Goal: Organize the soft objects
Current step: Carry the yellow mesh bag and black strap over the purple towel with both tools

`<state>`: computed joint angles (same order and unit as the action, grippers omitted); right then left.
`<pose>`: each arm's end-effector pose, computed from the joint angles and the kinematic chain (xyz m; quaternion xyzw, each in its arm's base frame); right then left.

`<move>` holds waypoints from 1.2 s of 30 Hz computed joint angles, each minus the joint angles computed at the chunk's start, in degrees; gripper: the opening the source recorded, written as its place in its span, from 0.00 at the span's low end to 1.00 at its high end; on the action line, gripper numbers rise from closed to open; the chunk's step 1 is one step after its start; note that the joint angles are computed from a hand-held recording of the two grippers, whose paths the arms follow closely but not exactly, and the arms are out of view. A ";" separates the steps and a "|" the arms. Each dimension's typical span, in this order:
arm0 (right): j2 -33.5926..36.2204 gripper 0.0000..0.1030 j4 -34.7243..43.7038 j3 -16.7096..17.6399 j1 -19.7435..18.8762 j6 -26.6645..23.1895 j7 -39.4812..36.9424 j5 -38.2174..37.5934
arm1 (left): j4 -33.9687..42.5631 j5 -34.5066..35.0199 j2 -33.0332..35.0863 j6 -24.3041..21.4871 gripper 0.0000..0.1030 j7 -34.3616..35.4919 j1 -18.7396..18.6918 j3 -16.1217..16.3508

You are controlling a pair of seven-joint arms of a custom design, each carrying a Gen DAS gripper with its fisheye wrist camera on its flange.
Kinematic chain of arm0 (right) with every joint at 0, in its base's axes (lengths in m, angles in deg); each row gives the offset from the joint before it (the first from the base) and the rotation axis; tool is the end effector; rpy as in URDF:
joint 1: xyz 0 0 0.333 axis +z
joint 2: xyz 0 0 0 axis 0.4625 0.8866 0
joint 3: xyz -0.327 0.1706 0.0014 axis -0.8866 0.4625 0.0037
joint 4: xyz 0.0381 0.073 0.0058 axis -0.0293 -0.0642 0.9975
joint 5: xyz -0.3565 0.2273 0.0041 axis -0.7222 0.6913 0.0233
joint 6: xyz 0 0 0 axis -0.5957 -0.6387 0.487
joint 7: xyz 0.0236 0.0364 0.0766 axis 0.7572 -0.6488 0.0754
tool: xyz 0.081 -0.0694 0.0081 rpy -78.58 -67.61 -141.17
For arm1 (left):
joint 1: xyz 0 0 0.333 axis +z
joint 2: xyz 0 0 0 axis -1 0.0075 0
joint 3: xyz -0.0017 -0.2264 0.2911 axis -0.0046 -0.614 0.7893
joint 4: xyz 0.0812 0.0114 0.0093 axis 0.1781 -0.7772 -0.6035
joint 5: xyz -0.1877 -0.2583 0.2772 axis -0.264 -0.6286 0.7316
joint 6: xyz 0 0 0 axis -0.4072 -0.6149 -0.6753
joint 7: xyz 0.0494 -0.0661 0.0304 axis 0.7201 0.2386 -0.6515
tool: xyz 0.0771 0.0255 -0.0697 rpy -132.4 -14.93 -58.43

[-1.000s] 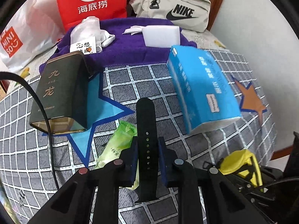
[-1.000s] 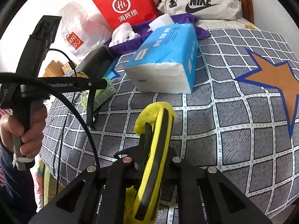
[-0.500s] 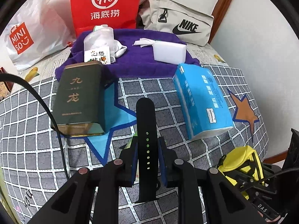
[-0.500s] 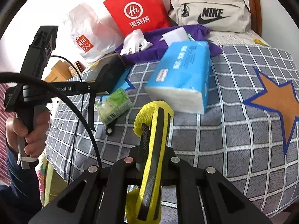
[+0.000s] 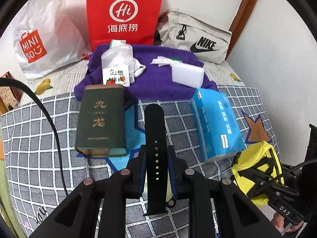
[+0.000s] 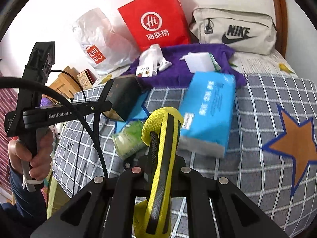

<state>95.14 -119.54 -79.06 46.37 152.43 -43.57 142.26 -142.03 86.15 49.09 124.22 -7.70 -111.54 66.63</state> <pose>0.4932 0.1892 0.3212 -0.8082 0.4661 -0.0077 0.3600 0.4758 -0.3681 0.3521 -0.7479 0.6061 -0.2315 0.1404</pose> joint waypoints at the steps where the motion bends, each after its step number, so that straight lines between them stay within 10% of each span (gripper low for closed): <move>1: 0.23 0.09 0.55 0.06 0.13 0.17 0.60 -0.65 | -0.07 0.08 -0.23 0.32 0.18 0.05 0.23 0.18; 36: 20.48 0.09 30.56 1.97 -1.76 0.71 30.32 -30.84 | 7.41 -6.79 4.86 5.26 0.19 15.08 8.35 3.91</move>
<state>115.62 -88.97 -77.09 44.61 153.14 -13.25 111.42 -134.62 79.35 53.95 129.48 7.38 -103.19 70.53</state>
